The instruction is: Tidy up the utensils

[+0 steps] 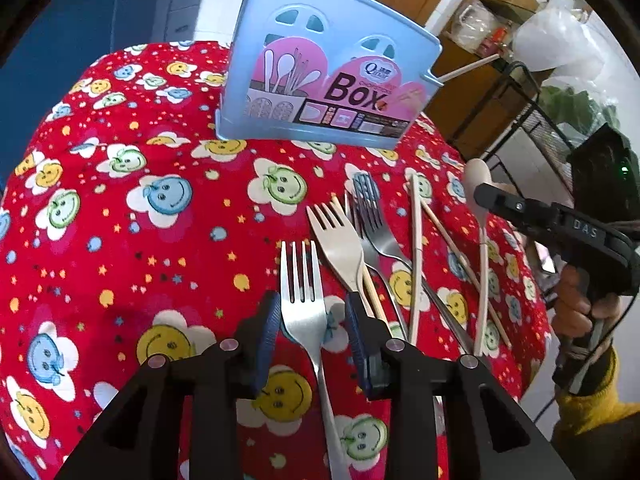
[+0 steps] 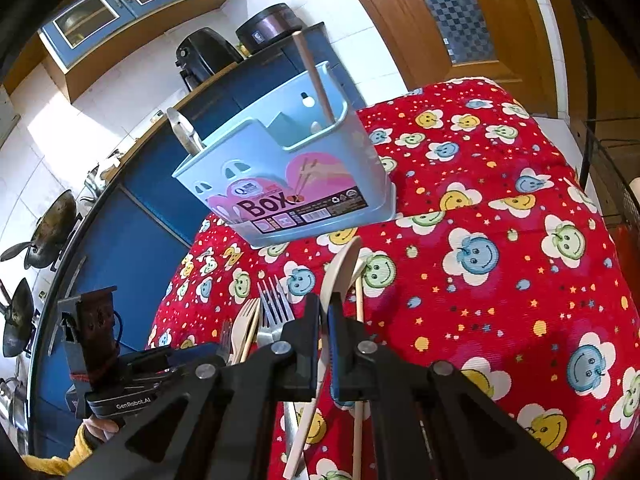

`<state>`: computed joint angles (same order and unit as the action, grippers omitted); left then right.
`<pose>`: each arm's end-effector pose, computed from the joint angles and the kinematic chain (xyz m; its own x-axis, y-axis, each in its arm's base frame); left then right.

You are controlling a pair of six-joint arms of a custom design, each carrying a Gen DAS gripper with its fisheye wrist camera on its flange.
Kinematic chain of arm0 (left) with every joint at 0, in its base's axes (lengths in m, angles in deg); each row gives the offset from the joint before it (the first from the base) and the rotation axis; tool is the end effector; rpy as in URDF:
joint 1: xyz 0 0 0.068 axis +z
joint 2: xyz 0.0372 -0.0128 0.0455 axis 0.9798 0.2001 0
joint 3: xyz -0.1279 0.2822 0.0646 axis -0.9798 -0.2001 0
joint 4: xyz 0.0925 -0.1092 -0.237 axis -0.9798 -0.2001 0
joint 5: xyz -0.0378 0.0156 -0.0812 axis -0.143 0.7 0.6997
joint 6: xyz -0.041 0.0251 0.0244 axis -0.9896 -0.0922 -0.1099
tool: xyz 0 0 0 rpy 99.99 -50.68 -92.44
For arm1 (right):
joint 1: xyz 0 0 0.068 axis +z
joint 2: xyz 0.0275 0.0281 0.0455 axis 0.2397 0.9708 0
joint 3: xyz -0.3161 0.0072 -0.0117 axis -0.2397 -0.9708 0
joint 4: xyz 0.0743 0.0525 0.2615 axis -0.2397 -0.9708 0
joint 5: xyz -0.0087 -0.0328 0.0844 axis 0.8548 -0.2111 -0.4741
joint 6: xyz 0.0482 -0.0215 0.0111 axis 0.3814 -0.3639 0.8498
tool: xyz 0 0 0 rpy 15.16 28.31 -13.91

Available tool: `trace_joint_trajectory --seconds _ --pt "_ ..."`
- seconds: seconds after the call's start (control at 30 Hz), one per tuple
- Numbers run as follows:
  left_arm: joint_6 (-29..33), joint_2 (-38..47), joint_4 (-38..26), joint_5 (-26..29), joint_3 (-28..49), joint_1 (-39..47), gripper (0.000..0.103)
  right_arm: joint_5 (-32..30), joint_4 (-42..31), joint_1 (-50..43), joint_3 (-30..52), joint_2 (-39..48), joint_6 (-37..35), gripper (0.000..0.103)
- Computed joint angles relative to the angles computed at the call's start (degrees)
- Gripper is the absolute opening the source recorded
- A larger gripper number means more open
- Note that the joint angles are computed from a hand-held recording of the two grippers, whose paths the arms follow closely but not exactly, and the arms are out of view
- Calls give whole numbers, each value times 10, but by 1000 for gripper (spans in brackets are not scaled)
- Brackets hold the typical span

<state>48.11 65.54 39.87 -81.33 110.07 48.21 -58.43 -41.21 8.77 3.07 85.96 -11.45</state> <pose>0.2417 -0.1409 0.2503 -0.8305 -0.1968 -0.5212 0.0165 0.9264 -0.3761 0.3008 -0.0024 0.3052 -0.8150 -0.0729 -0.5749 -0.4222 0.7543 0.5028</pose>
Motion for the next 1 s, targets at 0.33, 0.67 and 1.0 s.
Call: trace_joint_trajectory --seconds 0.33,0.67,1.0 --pt "11 25 20 11 6 17 6 -4 2 -2 -3 -9 -5 6" --pt "-2 35 9 -1 22 9 5 -1 6 -3 -9 -20 -11 6" --pt "25 57 -33 -89 88 -55 37 10 -3 -16 -6 1 -2 9"
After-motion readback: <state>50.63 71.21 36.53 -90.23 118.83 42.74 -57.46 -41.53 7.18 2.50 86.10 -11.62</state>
